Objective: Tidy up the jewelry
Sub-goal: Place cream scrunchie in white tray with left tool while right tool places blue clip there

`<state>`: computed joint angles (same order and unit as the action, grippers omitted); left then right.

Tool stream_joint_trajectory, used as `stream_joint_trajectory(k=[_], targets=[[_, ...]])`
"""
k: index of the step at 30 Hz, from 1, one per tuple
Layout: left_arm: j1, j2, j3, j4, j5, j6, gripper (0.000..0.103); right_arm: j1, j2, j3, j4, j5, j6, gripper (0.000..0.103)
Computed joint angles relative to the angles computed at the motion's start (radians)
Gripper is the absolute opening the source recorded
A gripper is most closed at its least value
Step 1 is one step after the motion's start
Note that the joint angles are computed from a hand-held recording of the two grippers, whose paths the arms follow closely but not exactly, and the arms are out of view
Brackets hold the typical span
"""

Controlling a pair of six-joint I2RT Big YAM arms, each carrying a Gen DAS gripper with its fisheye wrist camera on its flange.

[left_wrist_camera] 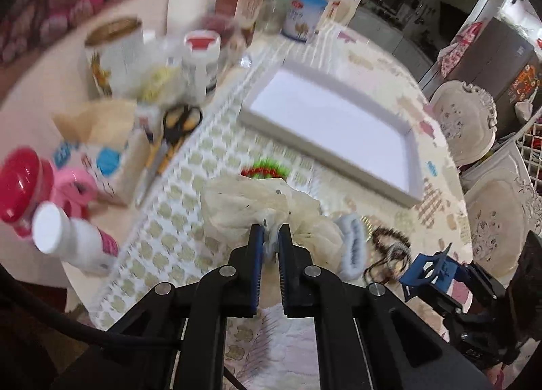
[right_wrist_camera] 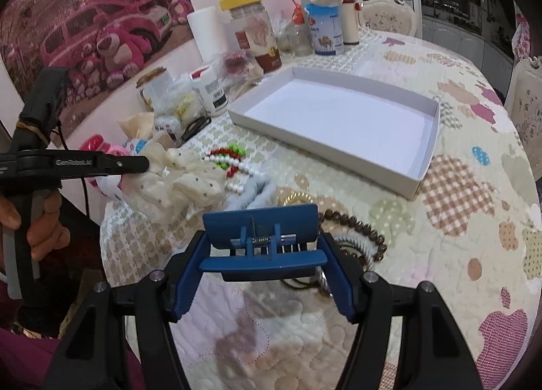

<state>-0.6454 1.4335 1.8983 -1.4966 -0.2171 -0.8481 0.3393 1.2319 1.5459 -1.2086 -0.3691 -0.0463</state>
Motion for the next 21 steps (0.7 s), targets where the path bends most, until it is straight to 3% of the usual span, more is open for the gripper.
stream_joint_trajectory(k=[9,14,21], targets=[[0.038,0.125,0.230,-0.001,-0.071,0.111,0.007,-0.048,0.057,0.098,0.006,0.018,-0.004,0.069],[0.082,0.233,0.358,-0.003,-0.053,0.156,0.007,-0.072,0.147,0.204,-0.008,0.062,-0.008,0.069],[0.148,0.438,0.583,-0.069,0.015,0.223,0.007,-0.102,0.288,0.333,-0.008,0.104,0.041,0.069]])
